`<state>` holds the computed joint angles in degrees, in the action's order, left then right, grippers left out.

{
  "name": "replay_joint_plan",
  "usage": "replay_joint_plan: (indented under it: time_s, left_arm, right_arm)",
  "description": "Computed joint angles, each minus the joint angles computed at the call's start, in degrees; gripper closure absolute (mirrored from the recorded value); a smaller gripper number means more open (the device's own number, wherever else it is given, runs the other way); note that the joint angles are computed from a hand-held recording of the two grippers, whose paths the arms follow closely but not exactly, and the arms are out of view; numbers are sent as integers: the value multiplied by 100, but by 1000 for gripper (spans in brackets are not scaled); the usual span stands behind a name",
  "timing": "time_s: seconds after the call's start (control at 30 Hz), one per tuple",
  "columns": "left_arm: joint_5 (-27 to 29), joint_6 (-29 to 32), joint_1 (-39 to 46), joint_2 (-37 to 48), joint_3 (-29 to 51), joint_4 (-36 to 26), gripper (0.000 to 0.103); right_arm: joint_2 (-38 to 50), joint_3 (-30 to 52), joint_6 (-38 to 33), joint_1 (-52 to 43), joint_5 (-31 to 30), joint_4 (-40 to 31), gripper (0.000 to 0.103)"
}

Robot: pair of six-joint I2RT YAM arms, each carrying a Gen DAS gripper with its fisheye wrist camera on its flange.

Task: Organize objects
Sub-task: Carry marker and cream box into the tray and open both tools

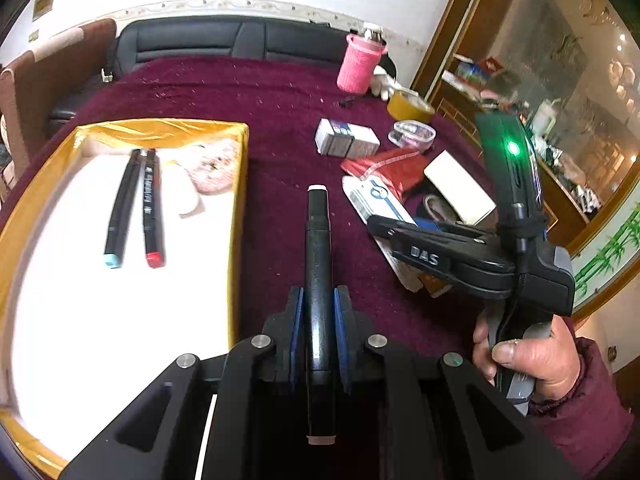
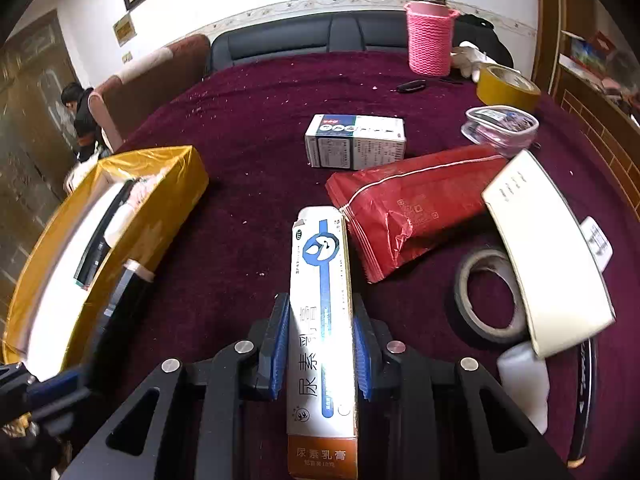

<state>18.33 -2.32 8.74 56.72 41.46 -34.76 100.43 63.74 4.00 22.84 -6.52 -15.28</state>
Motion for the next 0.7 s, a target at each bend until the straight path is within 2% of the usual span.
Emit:
replay_joint_plan:
  time_s: [0.07, 0.23, 0.37, 0.57, 0.7]
  left_arm:
    - [237, 171, 329, -178, 17, -160, 89]
    - [1064, 922, 1734, -401, 327, -712, 89]
    - [1654, 1633, 3024, -28, 762, -1068, 89]
    - [1724, 2186, 3840, 941, 1348, -1041, 89]
    - [1368, 2122, 3781, 1801, 1728, -658, 89]
  right_arm:
    - [-275, -133, 65, -12, -171, -81, 81]
    - [-924, -209, 124, 242, -234, -276, 80]
    - [-1115, 7, 239, 612, -194, -448, 81]
    - [-593, 916, 732, 1060, -845, -823, 81]
    - [141, 1745, 1086, 1457, -1025, -1011, 81]
